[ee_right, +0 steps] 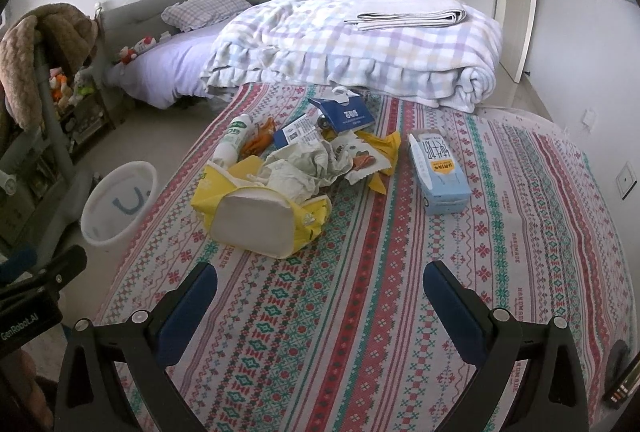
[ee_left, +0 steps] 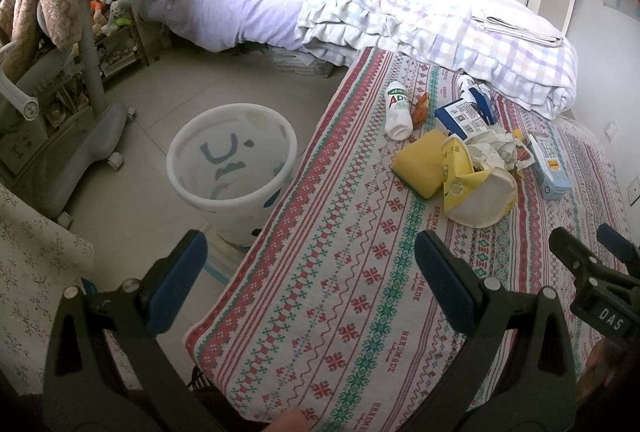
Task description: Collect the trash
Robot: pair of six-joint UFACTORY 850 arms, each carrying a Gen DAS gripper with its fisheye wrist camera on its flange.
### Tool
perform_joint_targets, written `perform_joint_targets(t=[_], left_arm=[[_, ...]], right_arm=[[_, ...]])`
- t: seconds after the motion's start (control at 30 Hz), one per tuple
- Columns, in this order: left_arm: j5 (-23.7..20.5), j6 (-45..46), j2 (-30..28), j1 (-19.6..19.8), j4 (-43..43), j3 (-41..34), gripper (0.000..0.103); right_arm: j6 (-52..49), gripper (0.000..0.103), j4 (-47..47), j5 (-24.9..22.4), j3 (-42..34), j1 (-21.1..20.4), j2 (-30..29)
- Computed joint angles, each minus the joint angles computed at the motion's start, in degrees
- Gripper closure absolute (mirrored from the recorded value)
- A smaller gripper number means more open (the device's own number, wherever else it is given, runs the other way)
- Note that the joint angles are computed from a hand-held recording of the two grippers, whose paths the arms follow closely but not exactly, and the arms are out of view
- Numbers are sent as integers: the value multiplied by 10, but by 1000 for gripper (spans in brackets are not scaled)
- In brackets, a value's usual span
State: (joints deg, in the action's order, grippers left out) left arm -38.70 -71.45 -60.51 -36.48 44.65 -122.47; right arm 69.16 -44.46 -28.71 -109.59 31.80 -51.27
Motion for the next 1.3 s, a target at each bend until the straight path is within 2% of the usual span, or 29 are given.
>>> perform_joint_targets(t=[1.3], left_arm=[[4, -9, 5, 0, 7, 10, 0]], right_arm=[[2, 0, -2, 3, 2, -1, 0]])
